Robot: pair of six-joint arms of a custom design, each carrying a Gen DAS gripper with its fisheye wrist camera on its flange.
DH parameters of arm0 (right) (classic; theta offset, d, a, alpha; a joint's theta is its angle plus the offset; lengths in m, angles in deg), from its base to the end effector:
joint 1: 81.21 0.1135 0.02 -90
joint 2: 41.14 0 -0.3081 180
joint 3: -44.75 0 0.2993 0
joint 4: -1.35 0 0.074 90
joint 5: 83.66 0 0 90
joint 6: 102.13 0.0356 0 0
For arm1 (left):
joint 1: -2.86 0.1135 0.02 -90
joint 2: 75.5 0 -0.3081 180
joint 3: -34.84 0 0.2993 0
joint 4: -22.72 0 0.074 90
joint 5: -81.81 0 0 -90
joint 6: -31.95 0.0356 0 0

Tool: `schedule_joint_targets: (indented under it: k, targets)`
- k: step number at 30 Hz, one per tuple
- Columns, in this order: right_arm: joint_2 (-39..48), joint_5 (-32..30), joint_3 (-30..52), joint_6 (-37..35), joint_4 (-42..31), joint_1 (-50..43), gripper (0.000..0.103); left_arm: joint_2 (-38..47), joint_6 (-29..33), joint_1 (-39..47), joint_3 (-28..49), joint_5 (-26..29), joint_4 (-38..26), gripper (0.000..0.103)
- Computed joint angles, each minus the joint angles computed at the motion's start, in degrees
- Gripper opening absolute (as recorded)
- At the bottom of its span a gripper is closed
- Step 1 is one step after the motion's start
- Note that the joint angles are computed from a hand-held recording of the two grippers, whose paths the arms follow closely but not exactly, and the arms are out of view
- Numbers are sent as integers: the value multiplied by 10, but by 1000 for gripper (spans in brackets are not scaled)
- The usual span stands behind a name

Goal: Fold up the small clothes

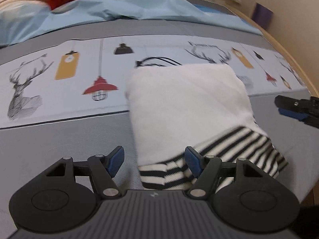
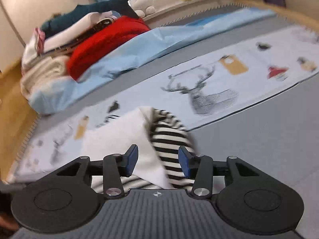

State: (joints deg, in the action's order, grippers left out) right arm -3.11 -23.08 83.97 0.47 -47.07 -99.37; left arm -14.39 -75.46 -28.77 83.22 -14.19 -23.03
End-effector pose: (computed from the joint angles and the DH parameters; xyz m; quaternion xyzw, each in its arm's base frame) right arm 0.1459 -0.0295 0.2324 0.1496 0.8929 0.2191 0.3637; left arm 0.1895 -0.1124 0.2240 0.1049 0.9555 -0.0667 0.2677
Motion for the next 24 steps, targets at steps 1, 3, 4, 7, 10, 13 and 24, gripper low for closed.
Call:
schedule_joint_targets:
  k: [1, 3, 4, 7, 10, 13, 24]
  targets:
    - [20, 1, -3, 10, 25, 11, 47, 4, -4, 3, 2, -6, 0, 72]
    - [66, 33, -10, 35, 86, 52, 47, 9, -11, 3, 6, -18, -1, 72]
    - [92, 41, -12, 44, 117, 65, 47, 10, -11, 5, 6, -22, 0, 72]
    - [164, 56, -11, 78, 180, 95, 47, 18, -15, 7, 10, -26, 0, 72]
    - [218, 43, -6, 102, 230, 106, 47, 28, -13, 12, 14, -23, 5, 72]
    - [238, 33, -2, 115, 254, 122, 42, 36, -11, 13, 16, -23, 12, 72]
    - [266, 170, 12, 134, 237, 148, 0, 40, -19, 6, 19, -21, 30, 72]
